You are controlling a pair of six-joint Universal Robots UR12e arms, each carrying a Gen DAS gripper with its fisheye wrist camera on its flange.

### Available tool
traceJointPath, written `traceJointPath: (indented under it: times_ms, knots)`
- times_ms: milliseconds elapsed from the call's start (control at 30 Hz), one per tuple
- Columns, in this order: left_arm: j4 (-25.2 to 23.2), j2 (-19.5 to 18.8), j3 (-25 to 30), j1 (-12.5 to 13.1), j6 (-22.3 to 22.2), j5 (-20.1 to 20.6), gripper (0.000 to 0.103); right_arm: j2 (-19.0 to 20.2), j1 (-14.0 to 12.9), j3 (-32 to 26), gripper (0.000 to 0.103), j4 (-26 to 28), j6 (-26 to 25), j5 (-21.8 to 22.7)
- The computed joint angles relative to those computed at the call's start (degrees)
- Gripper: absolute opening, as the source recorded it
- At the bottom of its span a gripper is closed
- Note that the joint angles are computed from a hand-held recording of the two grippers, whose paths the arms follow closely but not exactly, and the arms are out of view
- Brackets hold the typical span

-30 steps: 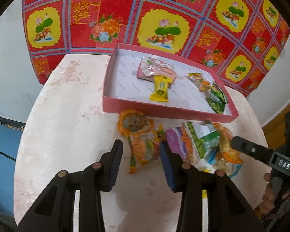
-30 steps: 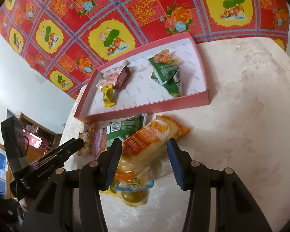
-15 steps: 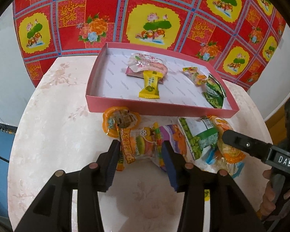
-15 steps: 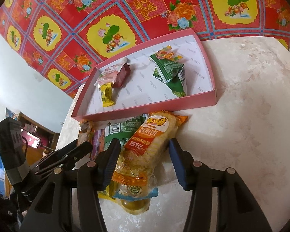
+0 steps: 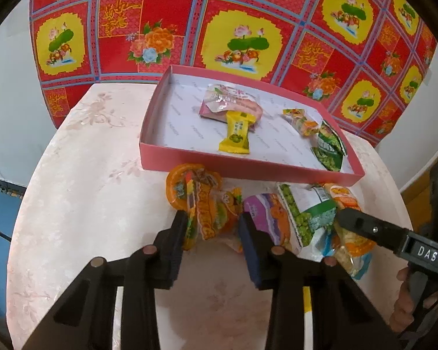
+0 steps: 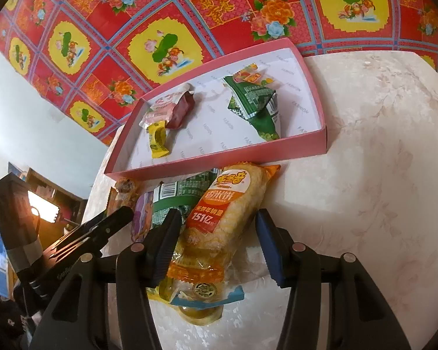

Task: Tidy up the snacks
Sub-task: 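Grasp the orange candy strip with left while right lifts the bread bag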

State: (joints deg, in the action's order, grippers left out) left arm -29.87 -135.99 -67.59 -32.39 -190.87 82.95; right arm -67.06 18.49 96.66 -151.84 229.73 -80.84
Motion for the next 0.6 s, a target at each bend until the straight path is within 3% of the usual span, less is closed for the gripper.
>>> traceJointPath:
  times_ms: [600]
  knots:
    - [4.3,1.6,-2.4,-0.3,1.6,-0.5,0.035,-1.3,0.3,1.0,0.041,-0.5,-1.2,-2.6]
